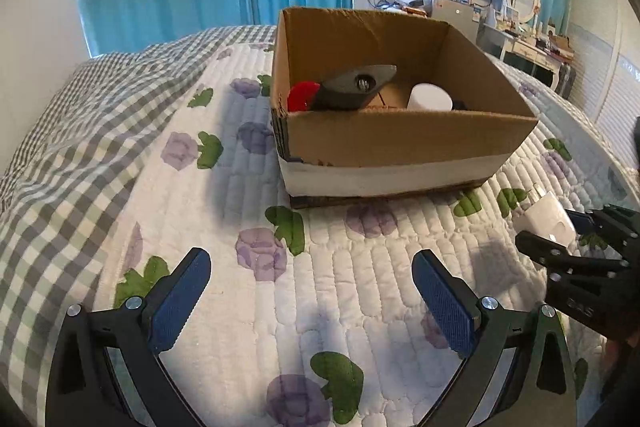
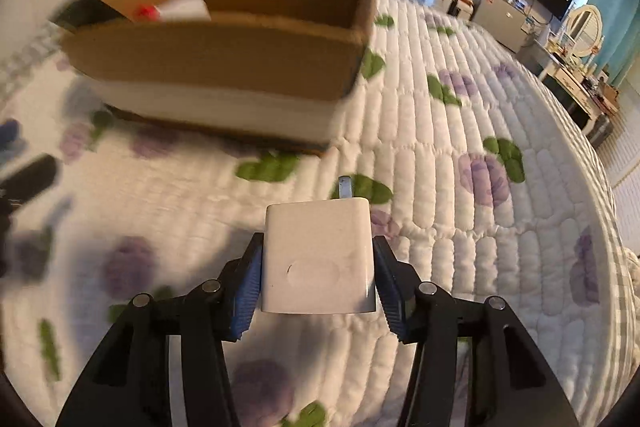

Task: Organize rigid objects
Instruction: 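Carry the white charger into the box with the right tool and release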

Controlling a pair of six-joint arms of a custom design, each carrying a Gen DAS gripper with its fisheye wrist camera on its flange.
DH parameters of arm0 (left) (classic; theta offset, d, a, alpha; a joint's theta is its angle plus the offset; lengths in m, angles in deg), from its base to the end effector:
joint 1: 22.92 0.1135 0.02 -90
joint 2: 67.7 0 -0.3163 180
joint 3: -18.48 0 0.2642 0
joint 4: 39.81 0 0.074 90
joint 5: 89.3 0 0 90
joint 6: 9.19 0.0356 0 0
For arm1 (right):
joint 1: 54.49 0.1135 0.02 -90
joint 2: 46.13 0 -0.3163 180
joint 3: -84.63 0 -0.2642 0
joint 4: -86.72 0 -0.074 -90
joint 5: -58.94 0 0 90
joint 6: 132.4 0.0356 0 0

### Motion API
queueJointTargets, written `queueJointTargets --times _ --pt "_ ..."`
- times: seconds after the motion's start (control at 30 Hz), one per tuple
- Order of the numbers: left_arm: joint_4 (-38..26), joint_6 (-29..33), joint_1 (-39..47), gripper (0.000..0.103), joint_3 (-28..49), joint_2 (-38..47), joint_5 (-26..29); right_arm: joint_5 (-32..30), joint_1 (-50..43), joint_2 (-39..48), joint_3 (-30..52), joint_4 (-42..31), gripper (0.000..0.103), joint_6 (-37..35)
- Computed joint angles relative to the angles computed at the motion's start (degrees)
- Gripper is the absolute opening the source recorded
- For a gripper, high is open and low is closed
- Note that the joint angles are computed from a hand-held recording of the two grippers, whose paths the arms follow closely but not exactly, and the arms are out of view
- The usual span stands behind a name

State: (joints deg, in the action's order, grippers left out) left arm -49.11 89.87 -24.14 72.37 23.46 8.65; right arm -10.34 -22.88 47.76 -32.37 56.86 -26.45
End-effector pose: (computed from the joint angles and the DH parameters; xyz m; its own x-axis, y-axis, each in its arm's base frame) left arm 0.3116 -0.0116 0.1904 -0.6987 0.1709 -0.6947 0.2290 0.9734 0.0091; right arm 0.2796 0.1573 0.1998 -0.8087 -0.1959 -0.5546 -0.1256 0.9787 -0.1625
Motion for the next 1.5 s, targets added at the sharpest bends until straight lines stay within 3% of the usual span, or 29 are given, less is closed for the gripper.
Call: queueJointTargets --times 0.23,0.5,0.6,0.83,1.1,1.2,1.23,1.27,1.5 --pt "-6.7 1.1 1.1 0.102 4.0 -5.5 1.8 -3.3 1.6 -6.3 2.4 -0.4 0.051 -0.3" --pt "-16.9 -0.3 0.5 0.102 19.6 -3.4 2.8 -9.2 -2.5 -5.4 18.3 -4.2 0.051 -5.8" --pt "-16.0 -1.3 -0.6 0.102 25.9 0.9 -1.0 -10.2 -3.6 -1.7 25.8 -4.9 0.051 -7.2" --pt "-14.6 -4.3 -0.7 0.102 37.8 12.2 -3.5 -13.4 -7.7 11.5 41.0 -7.5 0.051 -7.2" --pt "-9.8 -4.3 0.0 0.102 37.5 18.3 -2.0 -12.5 -10.5 28.2 55.1 -14.6 0.052 -8.4" --pt "-10.3 -2.9 -0.6 0.102 37.9 19.1 -3.2 -11.8 -10.6 28.2 53.1 -11.3 0.055 -8.1" --pt "-10.2 -3.0 -0.6 0.102 37.7 18.8 -3.0 -12.2 -10.9 28.0 52.7 -10.6 0.065 -7.8" --pt "-10.2 -3.1 -0.4 0.102 37.2 18.1 -2.5 -12.1 -11.1 27.4 51.9 -9.5 0.068 -7.1" --pt "-11.3 -5.6 0.5 0.102 32.1 7.7 0.5 -9.3 -10.8 17.0 44.9 -10.4 0.068 -5.6"
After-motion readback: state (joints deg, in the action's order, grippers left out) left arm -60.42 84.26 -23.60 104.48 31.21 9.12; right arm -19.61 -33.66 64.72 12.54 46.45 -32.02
